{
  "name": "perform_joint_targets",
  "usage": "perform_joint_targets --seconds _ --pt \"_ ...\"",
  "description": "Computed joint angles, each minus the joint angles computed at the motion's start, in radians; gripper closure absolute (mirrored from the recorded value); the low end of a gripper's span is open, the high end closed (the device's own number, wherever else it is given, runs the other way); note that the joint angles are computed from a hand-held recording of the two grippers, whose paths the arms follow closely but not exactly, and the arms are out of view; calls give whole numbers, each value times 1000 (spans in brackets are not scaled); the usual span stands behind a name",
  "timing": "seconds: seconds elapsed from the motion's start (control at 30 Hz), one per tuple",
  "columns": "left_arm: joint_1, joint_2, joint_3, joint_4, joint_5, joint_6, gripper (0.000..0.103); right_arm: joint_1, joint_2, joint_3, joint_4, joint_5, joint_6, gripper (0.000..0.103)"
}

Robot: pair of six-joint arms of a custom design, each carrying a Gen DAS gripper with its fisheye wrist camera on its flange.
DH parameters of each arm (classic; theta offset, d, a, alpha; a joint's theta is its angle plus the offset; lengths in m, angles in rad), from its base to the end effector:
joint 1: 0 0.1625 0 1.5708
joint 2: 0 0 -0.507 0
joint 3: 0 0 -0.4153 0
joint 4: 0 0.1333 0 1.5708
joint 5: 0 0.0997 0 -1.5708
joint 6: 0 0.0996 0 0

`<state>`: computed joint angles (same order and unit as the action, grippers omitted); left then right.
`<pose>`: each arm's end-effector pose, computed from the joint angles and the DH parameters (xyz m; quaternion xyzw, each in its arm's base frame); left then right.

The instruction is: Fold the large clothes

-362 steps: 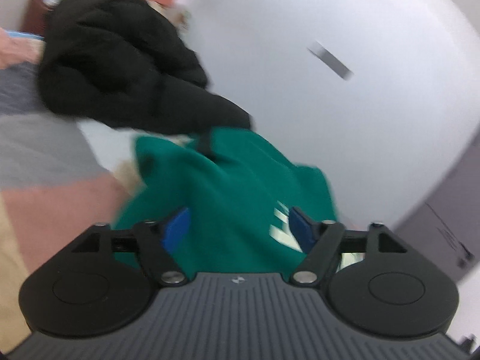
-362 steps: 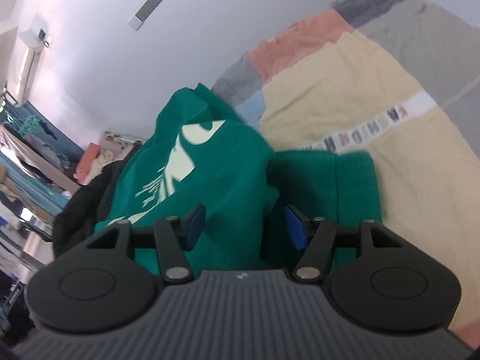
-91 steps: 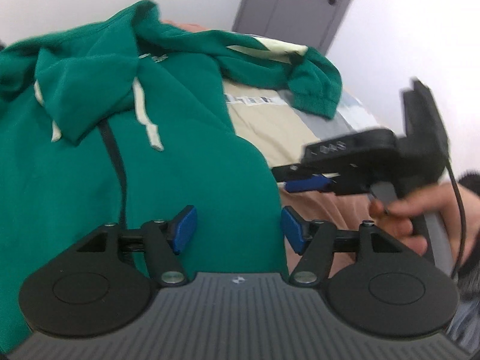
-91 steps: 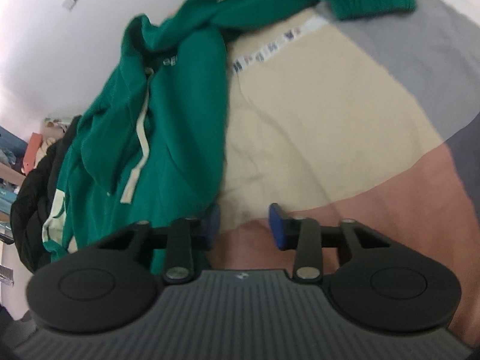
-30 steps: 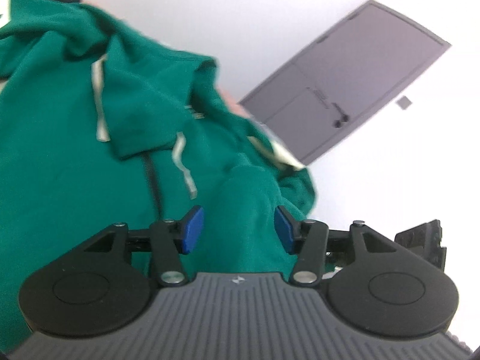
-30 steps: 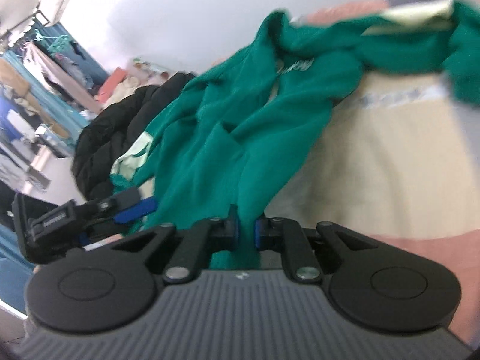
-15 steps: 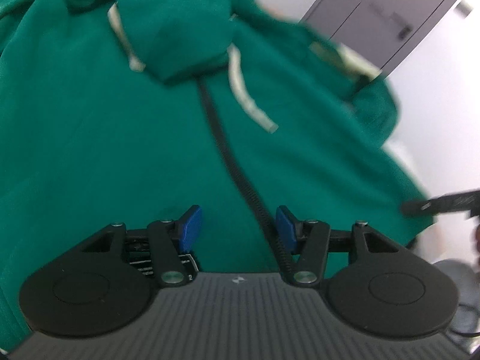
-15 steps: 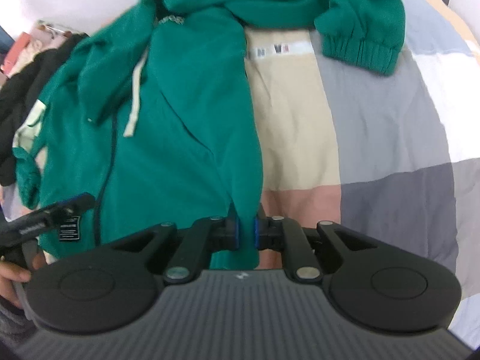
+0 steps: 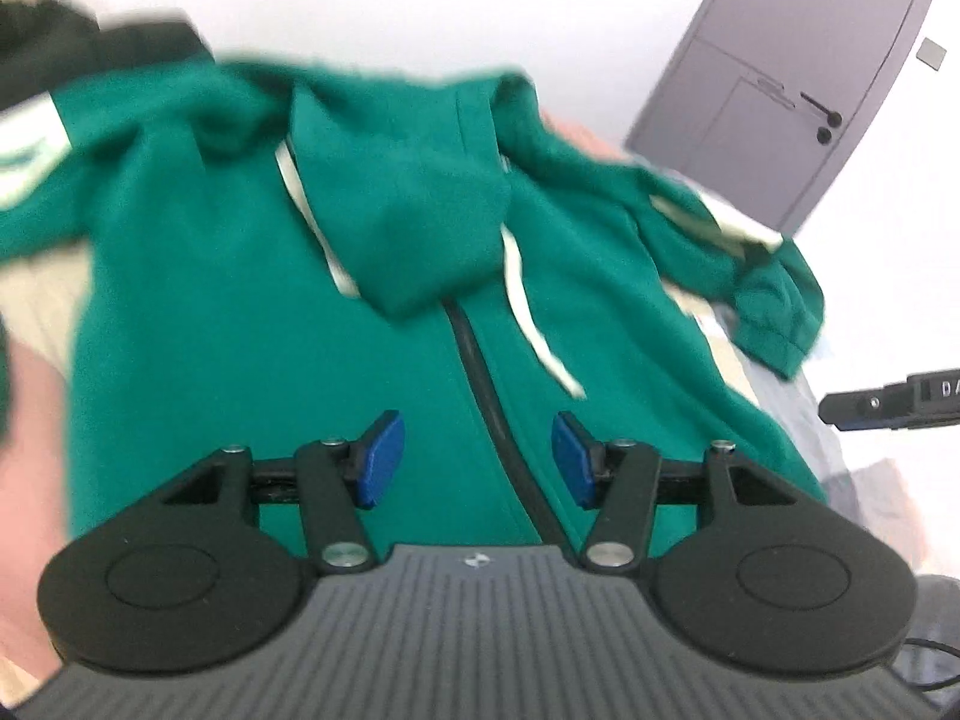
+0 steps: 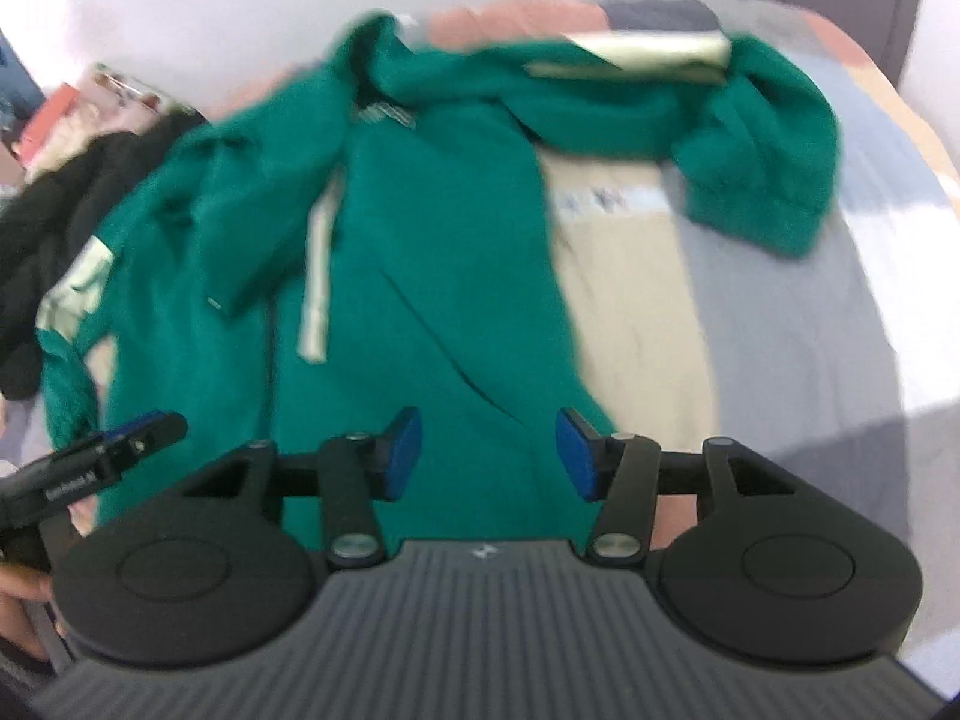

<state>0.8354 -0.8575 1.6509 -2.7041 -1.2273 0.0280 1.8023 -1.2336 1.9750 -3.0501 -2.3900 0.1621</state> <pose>-0.3783 -0.6669 0.1947 0.3349 0.9120 -0.2147 0.1003 0.1951 -0.5638 0.3772 -0.1139 -0.8600 0.3970 0.2996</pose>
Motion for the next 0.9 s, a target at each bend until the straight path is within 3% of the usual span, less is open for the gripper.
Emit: perform_joint_targets --seconds 0.2,0.33,0.6,0.67,0.7,0.73,0.9 --pt "-9 -3 -3 -108 77 68 36 19 167 -92 -271 55 -301 51" --pt "6 -3 -19 -125 91 70 34 16 268 -176 -363 106 -437 51" --pt "33 22 -58 -228 140 141 21 -13 414 -324 -423 167 -497 51" --pt "40 29 -68 -252 140 163 20 -21 449 -358 -444 169 -517 32" --pt "44 32 -74 -260 139 170 19 -26 463 -371 -464 178 -529 15" --pt "47 35 -79 -263 138 170 18 -32 476 -382 -482 192 -535 9" --pt "71 56 -119 -238 124 135 15 -59 533 -455 -447 207 -545 8"
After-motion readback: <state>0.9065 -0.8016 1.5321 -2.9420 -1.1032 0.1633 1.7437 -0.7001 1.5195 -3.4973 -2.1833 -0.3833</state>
